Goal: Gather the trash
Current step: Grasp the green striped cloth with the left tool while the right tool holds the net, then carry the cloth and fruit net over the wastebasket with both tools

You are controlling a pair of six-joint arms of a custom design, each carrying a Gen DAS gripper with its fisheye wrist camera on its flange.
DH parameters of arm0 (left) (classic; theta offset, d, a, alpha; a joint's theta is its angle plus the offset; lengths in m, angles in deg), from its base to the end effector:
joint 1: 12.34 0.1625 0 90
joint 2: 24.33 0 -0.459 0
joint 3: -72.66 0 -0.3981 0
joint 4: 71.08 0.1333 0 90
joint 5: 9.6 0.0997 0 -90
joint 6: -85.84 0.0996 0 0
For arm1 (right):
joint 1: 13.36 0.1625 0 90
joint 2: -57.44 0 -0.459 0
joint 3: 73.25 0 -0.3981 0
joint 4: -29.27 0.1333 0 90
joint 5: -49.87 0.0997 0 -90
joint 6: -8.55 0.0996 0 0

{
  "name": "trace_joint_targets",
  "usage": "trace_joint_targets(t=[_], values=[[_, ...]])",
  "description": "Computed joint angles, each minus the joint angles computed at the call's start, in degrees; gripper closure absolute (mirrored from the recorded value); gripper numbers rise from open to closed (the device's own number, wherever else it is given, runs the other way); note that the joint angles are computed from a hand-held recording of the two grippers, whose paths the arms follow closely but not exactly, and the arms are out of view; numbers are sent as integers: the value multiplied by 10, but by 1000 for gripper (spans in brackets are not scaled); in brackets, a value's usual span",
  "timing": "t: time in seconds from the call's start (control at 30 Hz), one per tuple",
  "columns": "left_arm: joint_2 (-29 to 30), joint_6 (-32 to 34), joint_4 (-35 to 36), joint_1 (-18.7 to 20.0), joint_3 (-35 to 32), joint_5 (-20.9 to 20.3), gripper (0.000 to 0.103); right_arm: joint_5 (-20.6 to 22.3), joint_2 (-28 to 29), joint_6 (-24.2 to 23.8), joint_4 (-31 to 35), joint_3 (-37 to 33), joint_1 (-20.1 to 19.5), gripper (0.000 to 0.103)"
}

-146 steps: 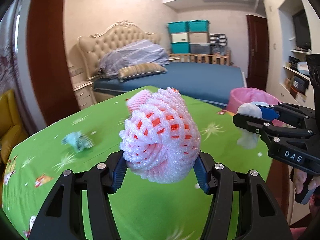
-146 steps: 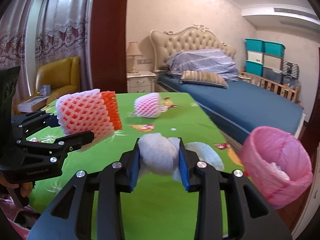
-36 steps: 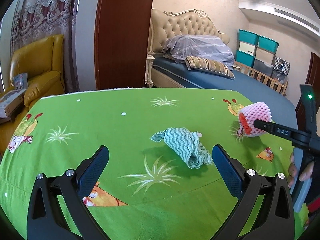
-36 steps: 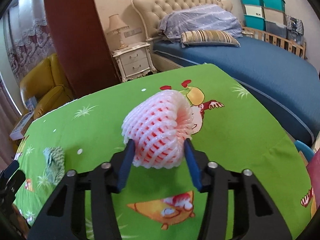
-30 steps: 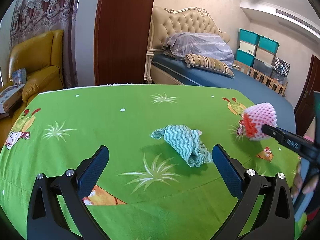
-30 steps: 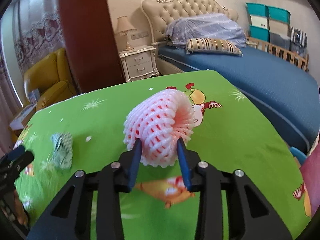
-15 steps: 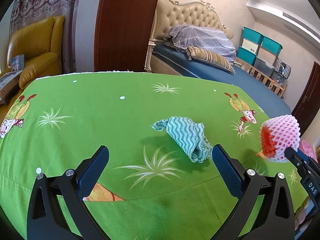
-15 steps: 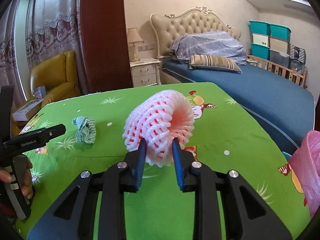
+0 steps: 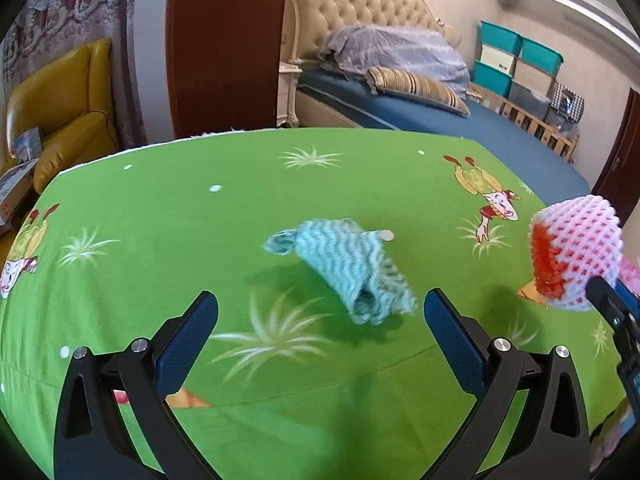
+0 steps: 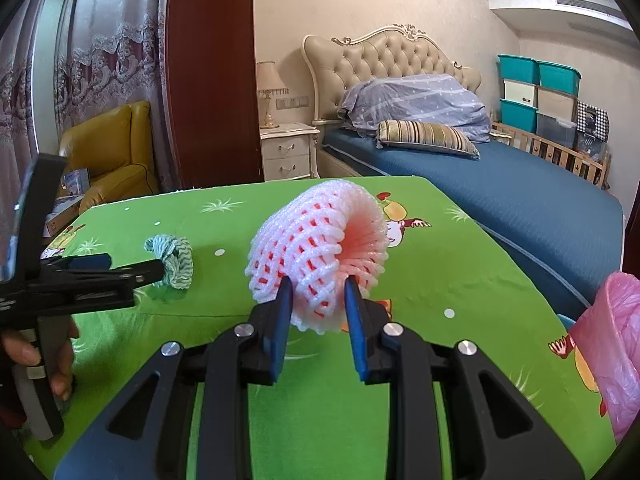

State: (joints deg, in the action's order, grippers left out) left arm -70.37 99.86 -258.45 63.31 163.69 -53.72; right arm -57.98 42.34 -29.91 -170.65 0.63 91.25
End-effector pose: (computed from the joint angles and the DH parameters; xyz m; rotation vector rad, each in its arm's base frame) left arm 0.0210 -0.7444 0.2481 0.0926 2.1860 -1.0561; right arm 0.2977 -0.7345 -0.0402 0.9329 -2.2817 1.0710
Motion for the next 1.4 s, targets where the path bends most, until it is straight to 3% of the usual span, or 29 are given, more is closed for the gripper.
trace_joint_targets(t=[0.13, 0.23, 0.3, 0.37, 0.4, 0.5, 0.97, 1.4], values=[[23, -26, 56, 1, -50, 19, 8, 5, -2, 1, -4, 4, -2, 77], [40, -44, 97, 5, -89, 33, 16, 9, -3, 4, -4, 7, -4, 77], [44, -57, 122, 9, -101, 33, 31, 12, -5, 7, -3, 9, -6, 77], [43, -54, 122, 10, -98, 32, 39, 15, -6, 12, 0, 9, -7, 77], [35, -48, 119, 10, -86, 15, 52, 17, -7, 13, 2, 9, -8, 77], [22, -31, 99, 8, -61, 3, 66, 21, -8, 17, 3, 9, -9, 77], [-21, 56, -84, -33, 90, 22, 67, 21, -17, 14, 9, 21, -7, 77], [-18, 116, -202, -69, 158, 20, 67, 50, -85, -11, -45, 166, -16, 77]])
